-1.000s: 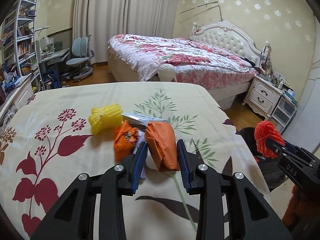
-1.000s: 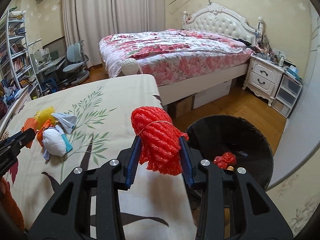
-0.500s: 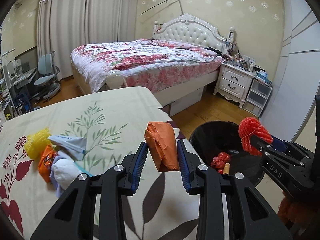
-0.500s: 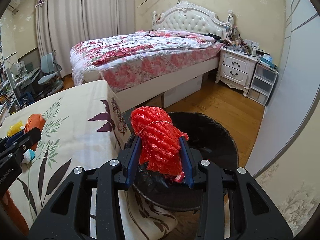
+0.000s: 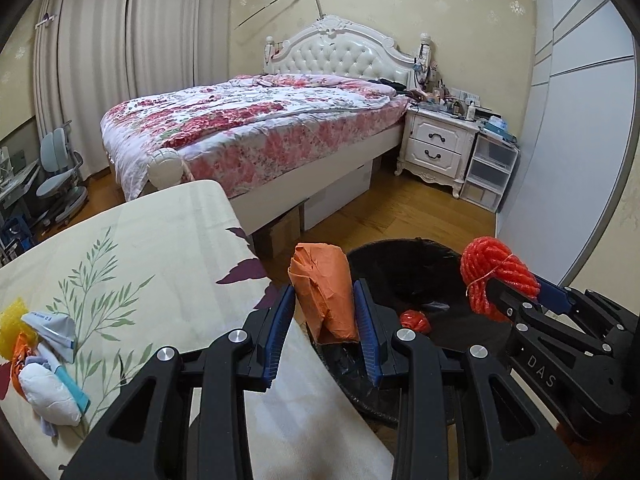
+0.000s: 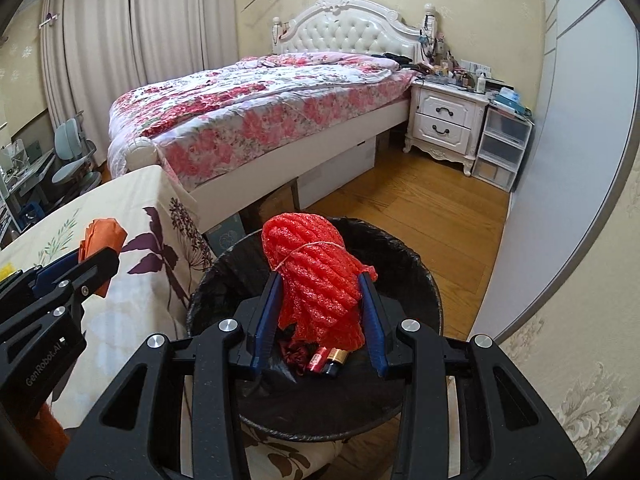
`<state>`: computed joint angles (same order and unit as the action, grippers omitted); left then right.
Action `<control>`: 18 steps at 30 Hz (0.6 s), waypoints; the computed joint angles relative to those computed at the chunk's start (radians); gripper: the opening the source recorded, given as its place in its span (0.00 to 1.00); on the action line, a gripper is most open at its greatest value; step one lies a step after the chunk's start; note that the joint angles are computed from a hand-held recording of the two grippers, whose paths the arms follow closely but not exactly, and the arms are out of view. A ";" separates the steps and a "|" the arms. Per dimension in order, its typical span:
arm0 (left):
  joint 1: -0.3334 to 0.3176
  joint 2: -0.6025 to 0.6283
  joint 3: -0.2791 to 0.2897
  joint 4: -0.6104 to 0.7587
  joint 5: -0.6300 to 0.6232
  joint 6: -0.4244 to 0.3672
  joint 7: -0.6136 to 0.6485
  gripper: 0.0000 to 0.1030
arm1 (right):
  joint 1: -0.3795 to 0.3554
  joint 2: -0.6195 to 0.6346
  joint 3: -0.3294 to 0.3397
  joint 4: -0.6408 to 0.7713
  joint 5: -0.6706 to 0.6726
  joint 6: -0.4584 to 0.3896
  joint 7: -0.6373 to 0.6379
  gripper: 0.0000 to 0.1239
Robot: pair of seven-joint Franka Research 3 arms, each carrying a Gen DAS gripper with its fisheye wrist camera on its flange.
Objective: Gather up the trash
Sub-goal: 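Carry the red mesh bag and orange bag over the black bin, then open both tools to drop the bags into the bin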
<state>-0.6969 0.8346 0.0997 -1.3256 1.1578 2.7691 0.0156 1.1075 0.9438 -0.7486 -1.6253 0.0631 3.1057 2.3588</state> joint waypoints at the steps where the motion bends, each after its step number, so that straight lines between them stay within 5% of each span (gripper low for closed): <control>1: 0.008 0.017 -0.012 0.025 -0.017 -0.009 0.027 0.33 | -0.007 0.004 0.004 0.005 0.003 -0.003 0.002 0.30; 18: 0.015 0.227 -0.036 0.327 -0.324 -0.112 0.366 0.33 | -0.107 0.026 0.077 0.072 -0.036 -0.040 0.041 0.31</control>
